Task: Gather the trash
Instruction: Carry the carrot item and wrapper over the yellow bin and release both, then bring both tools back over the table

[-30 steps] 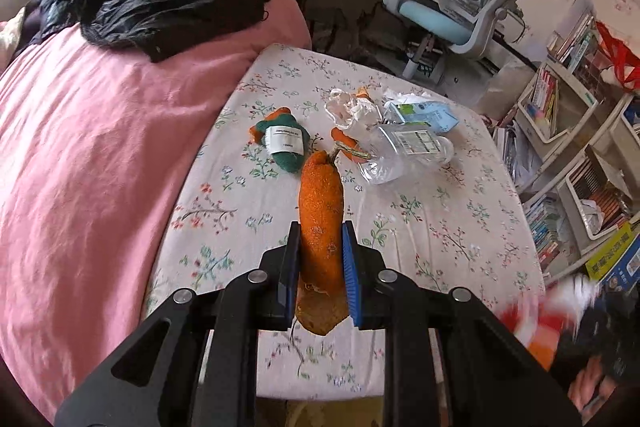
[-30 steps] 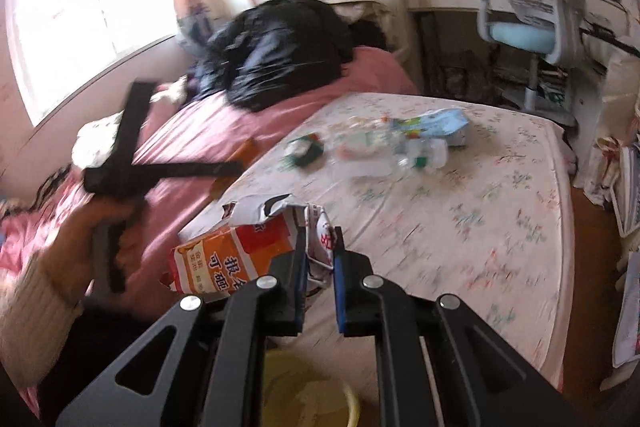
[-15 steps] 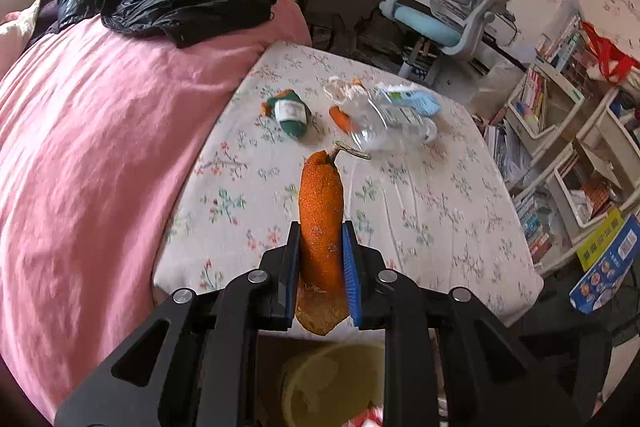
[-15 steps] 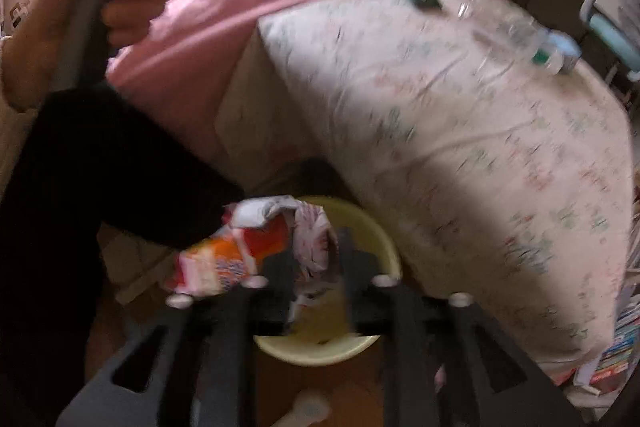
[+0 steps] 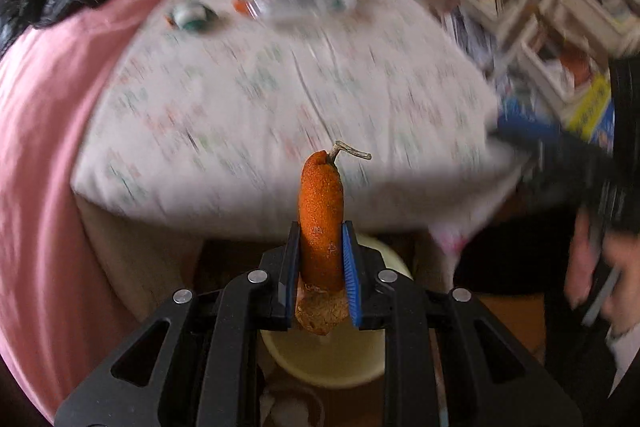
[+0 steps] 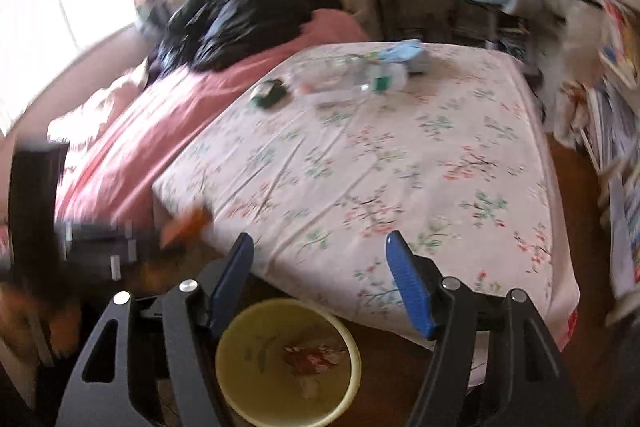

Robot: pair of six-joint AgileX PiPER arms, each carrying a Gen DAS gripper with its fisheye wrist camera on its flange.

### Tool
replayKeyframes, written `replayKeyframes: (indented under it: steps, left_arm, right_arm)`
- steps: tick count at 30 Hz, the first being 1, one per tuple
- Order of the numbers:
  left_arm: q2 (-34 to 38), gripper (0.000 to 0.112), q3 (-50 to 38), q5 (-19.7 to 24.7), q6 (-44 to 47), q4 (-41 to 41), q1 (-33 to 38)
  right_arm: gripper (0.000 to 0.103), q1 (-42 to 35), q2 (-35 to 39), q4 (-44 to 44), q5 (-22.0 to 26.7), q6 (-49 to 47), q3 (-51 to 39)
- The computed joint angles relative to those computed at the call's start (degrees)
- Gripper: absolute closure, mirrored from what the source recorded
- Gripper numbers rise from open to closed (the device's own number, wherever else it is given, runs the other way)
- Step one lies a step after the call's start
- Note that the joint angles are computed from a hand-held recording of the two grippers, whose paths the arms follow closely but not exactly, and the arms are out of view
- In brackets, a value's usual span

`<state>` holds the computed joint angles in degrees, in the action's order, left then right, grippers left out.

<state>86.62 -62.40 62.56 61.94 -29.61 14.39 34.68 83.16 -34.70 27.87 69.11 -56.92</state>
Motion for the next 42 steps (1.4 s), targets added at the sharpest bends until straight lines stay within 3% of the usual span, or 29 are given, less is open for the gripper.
replayKeyframes:
  steps: [2,6,11,16,18,21,23,27,29,35,38,42]
  left_arm:
    - [-2.27,0.093,4.23,-1.35,0.55,3.08,-0.74]
    - [-6.09,0.09,11.44,-3.03,-0.65,11.48,-3.68]
    - [-8.23,0.056,14.28,-5.26,-2.01,15.15,-5.51]
    - [-7.64,0.053,10.77,-4.47,-1.26,10.24,-1.89]
    - [-9.29,0.048,10.15,-5.06,1.83,4.99,0.87]
    - [-12.38,0.032,8.5,-6.39,8.15,-7.57,7.0]
    - [-13.13,0.024,6.21,-8.19,9.26,-14.15,8.83]
    - [-9.71,0.023,-2.79,-7.35,4.8,-17.86,9.44]
    - [-7.35,0.023,-7.47,-9.82,1.41,-17.92,7.4]
    - [2.71,0.02,-21.28,-20.36,-14.75,-11.28,-3.6]
    - [7.67,0.02,-27.81,-23.03,-20.43,-7.16,-7.94]
    - [13.13,0.02,-33.29,-25.82,-22.92,-2.57,-11.19]
  right_arm:
    - [0.037,-0.85,-0.38,-0.39,-0.81,1.31,0.46]
    - [0.036,2.38,-3.09,-3.42,2.14,5.58,1.77]
    - [0.028,5.22,-3.13,-7.2,5.15,8.23,1.78]
    - [0.026,5.75,-3.15,-8.84,6.03,9.08,1.58]
    - [0.024,5.97,-3.2,-9.89,6.53,10.11,1.43]
    - [0.024,7.41,-2.98,-13.84,9.23,13.32,0.7]
    - [0.021,9.2,-2.21,-17.65,13.08,15.32,-0.7]
    - [0.016,11.48,-1.22,-24.57,18.44,16.25,-3.8]
    - [0.012,11.43,-0.81,-27.81,20.11,15.36,-5.89]
    - [0.007,5.71,2.71,-33.3,17.66,10.05,-13.26]
    - [0.007,1.18,6.34,-34.88,14.89,7.82,-17.76]
    - [0.007,-2.38,9.42,-38.7,13.72,14.87,-17.76]
